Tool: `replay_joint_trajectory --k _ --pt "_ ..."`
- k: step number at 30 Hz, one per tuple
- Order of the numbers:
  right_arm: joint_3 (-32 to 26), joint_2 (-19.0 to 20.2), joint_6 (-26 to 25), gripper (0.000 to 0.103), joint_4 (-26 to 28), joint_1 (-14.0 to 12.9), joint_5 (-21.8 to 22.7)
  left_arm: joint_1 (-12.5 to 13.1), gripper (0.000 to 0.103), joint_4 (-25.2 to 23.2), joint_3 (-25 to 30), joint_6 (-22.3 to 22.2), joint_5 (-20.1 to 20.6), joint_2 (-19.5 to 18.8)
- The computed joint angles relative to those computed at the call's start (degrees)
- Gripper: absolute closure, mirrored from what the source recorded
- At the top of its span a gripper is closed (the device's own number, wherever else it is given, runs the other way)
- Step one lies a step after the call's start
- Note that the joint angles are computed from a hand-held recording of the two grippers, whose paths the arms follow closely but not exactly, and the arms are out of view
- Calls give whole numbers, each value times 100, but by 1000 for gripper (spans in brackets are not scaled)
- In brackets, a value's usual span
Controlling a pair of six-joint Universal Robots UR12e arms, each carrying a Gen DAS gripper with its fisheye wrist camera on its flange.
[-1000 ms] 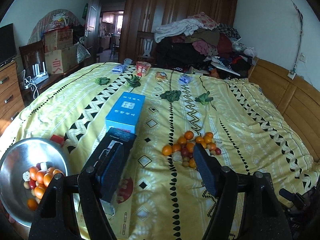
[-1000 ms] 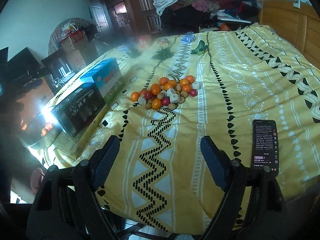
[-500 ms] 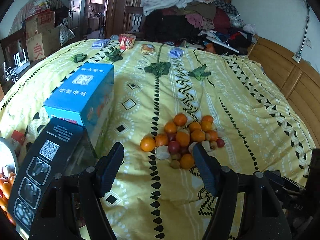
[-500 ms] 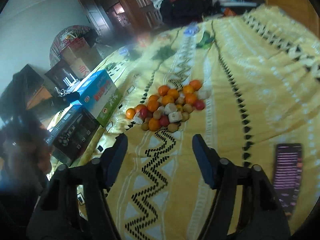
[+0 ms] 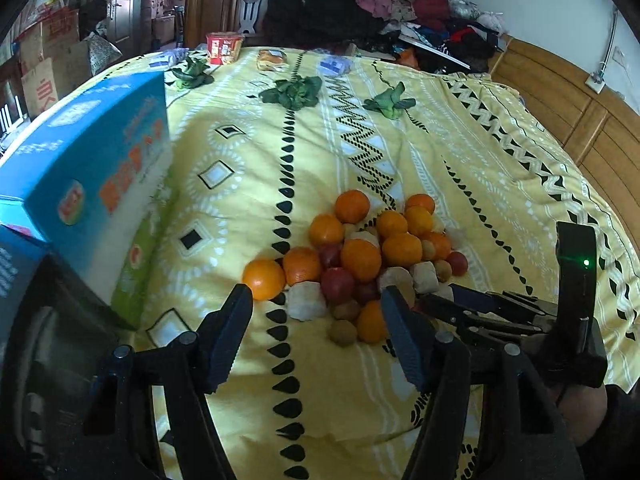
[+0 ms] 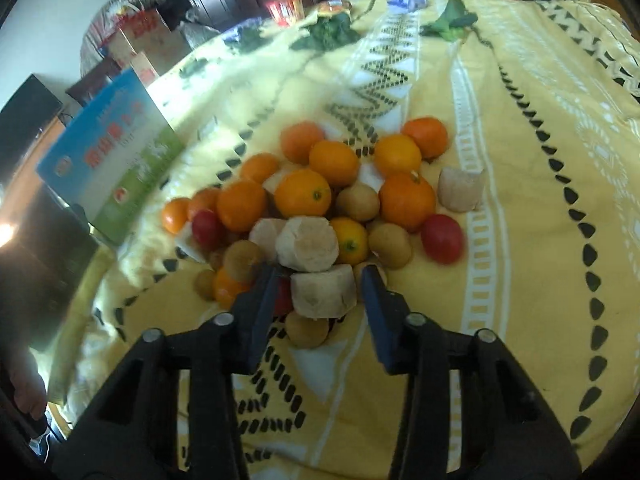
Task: Organize fruits
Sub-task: 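Grasp a white taro chunk with the right tool while the left tool grasps a brown fruit, then carry the taro chunk and brown fruit in both tools over the steel bowl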
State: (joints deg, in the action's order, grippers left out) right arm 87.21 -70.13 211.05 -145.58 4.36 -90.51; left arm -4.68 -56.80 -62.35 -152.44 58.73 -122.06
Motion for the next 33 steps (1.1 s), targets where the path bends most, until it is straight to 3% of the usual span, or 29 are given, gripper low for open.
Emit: replay_joint_trajectory --k 4,5,7,12,15,17,25,33 --pt "53 6 40 61 -135 21 -40 -43 40 -226 27 220 -193 -56" --pt "82 -14 36 67 -151 15 -7 -50 43 -295 33 278 -259 -68" --pt "111 -41 87 68 -189 -8 74 -65 44 -405 47 410 -379 -87" --pt "471 -337 329 68 -700 31 -43 -142 48 -479 -50 893 -679 -86" --pt "735 -538 646 68 -811 78 -135 -241 53 -498 -78 1115 -589 -124" --pt "862 -626 835 68 -743 103 -150 -304 62 -413 -90 1114 -421 -155" --pt "1012 -683 973 68 -656 102 -41 -355 80 -159 -220 1058 -370 -145" --pt "868 -721 776 68 -718 217 -337 -119 80 311 -430 722 -778 150"
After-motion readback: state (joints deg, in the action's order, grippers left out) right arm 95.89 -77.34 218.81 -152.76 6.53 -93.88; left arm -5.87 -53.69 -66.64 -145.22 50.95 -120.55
